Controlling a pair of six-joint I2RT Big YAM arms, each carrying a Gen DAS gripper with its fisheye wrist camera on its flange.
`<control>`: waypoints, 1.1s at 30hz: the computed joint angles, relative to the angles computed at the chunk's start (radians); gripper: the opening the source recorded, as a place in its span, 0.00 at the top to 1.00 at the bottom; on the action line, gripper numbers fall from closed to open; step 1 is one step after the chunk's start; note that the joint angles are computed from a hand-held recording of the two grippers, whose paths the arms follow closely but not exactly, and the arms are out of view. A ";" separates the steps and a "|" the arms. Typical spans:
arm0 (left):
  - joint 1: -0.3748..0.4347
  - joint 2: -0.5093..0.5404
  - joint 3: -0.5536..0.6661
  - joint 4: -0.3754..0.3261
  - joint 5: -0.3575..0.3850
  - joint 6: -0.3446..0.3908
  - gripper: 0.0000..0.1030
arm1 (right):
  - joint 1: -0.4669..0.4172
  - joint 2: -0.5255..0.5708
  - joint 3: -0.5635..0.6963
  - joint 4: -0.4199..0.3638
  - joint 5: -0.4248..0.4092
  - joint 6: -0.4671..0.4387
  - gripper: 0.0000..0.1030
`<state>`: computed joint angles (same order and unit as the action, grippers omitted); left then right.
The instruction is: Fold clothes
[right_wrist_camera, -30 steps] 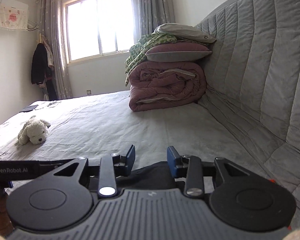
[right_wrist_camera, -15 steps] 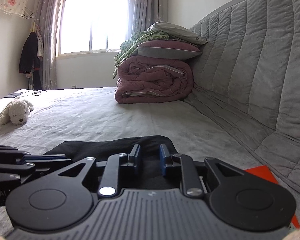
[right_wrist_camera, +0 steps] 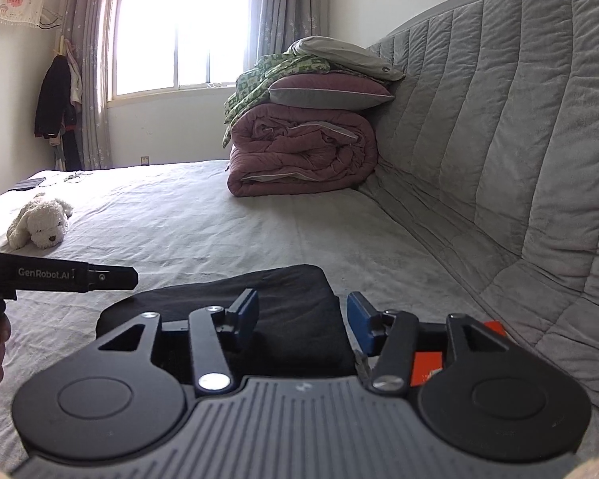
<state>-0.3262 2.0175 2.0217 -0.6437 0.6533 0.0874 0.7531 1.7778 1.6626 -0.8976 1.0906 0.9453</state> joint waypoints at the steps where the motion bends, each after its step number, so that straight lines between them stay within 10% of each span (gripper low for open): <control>1: 0.001 -0.004 0.009 -0.040 -0.005 0.017 0.57 | 0.008 0.011 0.036 -0.091 -0.009 0.069 0.44; 8: 0.000 -0.058 0.014 -0.249 -0.073 0.134 0.20 | 0.049 0.058 0.189 -0.427 -0.112 0.411 0.29; 14: -0.002 -0.111 -0.023 -0.362 -0.186 0.249 0.01 | 0.070 0.051 0.211 -0.472 -0.241 0.567 0.04; 20: -0.009 -0.132 -0.035 -0.451 -0.260 0.300 0.01 | 0.093 0.087 0.292 -0.597 -0.327 0.692 0.00; 33: -0.020 -0.148 -0.051 -0.510 -0.281 0.280 0.01 | 0.109 0.157 0.427 -0.761 -0.394 0.660 0.00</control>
<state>-0.3462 1.8697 1.9708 -1.1539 0.3725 0.3676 0.8617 1.9344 2.0895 -1.6582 0.6967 1.6050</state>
